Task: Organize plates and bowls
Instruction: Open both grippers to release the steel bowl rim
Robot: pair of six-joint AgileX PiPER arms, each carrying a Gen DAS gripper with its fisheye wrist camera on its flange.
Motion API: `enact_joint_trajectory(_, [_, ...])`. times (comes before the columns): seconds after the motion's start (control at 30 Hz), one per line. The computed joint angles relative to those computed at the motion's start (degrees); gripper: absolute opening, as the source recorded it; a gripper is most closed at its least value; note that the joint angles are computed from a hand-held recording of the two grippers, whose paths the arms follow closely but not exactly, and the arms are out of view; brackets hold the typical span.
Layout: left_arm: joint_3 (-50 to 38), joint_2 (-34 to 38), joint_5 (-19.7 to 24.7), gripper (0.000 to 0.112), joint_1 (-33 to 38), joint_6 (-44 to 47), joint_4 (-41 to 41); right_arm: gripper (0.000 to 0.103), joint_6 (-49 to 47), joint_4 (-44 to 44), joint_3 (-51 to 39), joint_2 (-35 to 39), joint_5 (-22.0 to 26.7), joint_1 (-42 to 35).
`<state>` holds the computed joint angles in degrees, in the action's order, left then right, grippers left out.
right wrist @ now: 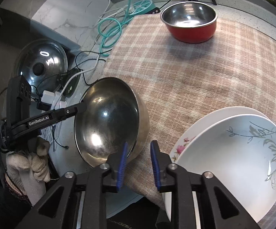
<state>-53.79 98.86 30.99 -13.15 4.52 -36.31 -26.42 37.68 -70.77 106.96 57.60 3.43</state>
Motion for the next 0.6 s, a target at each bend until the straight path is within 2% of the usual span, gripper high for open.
enact_joint_trajectory(0.13, [0.3, -0.3, -0.1, 0.015, 0.3, 1.3, -1.2, 0.025, -1.8, 3.0, 1.3, -1.4, 0.5, -3.0])
enact_joint_trajectory(0.27, [1.2, -2.6, -1.6, 0.020, 0.4, 0.7, -0.4, 0.029, -5.1, 6.8, 4.4, -4.1, -0.2, -6.4])
enact_joint_trajectory(0.4, [2.4, -5.3, -2.3, 0.020, 1.8, 2.6, -2.8, 0.031, -8.1, 9.2, 8.2, -7.7, -1.6, -9.6])
enact_joint_trajectory(0.5, [4.4, -8.0, -4.1, 0.020, 2.0, 3.5, -4.0, 0.032, -11.0, 10.7, 11.7, -11.4, -3.2, -12.5])
enact_joint_trajectory(0.6, [7.8, -11.3, -7.3, 0.026, 1.2, 2.5, -3.9, 0.038, -12.9, 11.1, 15.2, -15.4, -5.7, -15.3])
